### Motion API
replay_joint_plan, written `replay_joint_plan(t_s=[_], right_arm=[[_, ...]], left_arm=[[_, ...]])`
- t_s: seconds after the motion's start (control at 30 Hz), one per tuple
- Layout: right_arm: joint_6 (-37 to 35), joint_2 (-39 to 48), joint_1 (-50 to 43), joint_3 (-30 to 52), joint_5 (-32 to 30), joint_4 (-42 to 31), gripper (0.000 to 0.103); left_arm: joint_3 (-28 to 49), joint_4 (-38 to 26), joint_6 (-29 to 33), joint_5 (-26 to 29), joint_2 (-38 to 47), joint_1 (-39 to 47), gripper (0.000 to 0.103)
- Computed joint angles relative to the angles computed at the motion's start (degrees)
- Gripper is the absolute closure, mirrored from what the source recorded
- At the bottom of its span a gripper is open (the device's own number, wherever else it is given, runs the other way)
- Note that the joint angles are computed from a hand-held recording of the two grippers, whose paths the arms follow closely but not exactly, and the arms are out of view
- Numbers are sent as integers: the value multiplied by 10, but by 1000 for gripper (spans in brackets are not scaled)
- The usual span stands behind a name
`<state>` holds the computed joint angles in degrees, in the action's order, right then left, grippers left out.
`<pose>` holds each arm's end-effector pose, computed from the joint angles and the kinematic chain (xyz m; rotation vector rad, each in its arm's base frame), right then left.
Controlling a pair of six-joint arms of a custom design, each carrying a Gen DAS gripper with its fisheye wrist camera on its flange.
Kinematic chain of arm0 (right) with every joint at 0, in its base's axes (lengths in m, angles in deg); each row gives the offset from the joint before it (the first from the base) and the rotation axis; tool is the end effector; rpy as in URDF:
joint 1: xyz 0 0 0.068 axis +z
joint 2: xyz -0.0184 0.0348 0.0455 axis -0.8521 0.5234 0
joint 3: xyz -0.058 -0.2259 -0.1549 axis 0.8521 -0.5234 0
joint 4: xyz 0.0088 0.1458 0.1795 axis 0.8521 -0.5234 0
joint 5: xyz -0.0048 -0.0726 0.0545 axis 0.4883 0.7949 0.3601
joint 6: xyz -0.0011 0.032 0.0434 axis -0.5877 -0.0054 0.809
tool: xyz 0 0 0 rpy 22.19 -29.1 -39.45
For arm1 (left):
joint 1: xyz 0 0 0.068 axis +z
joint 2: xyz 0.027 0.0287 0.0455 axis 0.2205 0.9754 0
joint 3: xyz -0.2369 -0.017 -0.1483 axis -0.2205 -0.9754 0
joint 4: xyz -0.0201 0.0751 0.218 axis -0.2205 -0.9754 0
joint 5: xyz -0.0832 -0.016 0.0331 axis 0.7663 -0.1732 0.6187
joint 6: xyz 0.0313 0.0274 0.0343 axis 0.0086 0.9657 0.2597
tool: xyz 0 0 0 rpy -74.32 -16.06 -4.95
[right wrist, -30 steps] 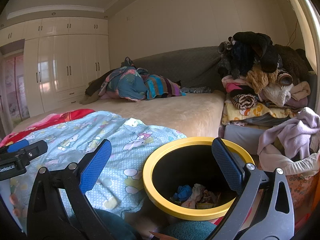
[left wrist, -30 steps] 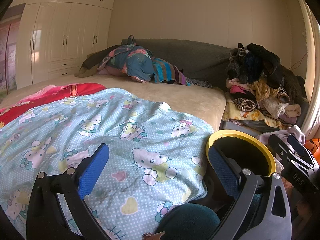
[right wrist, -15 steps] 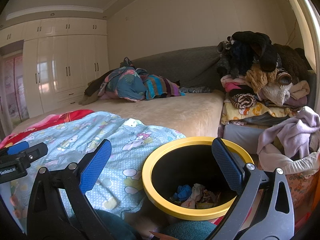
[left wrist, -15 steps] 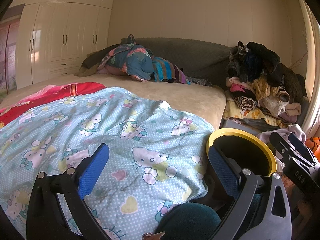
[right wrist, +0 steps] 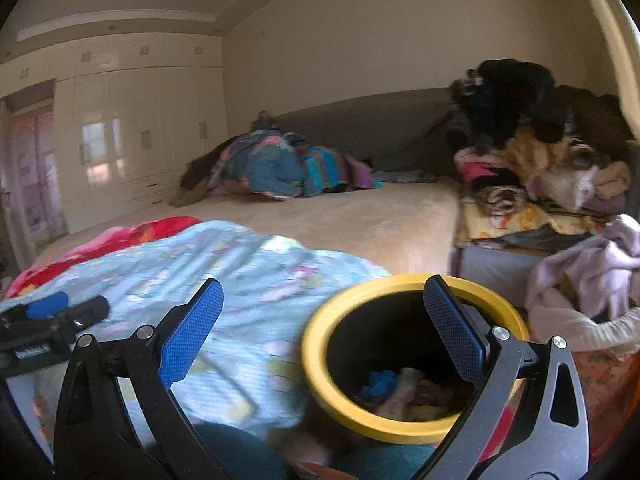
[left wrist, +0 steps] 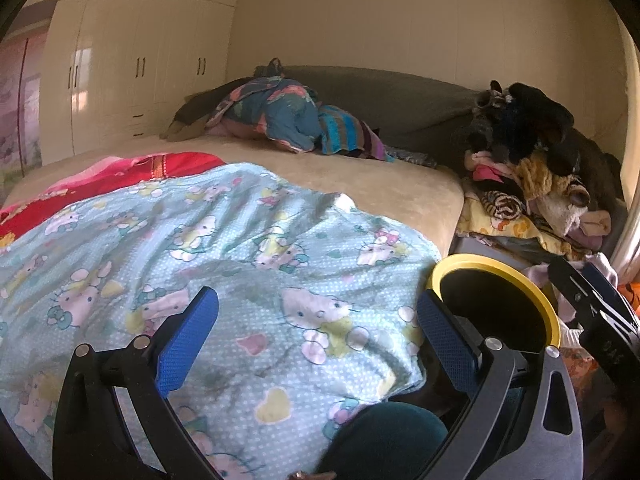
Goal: Collect trash
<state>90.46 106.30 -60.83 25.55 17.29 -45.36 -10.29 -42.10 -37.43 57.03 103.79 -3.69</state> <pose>0.2369 -0.0022 0.2443 -0.0509 1.8313 0.2218 0.2325 -0.0598 0.2628 -0.1079 2.0421 -0.0886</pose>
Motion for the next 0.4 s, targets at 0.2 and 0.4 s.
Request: replay_joint_plan(t_s=[0.2,0.4], right_arm=[[19,76,207,144,34,-111,10],[34,352,466,469,44,-327,10]], left_arm=[[-25,-78,69,119,-77,255,6],[9,-88,151,159,36,662,6]])
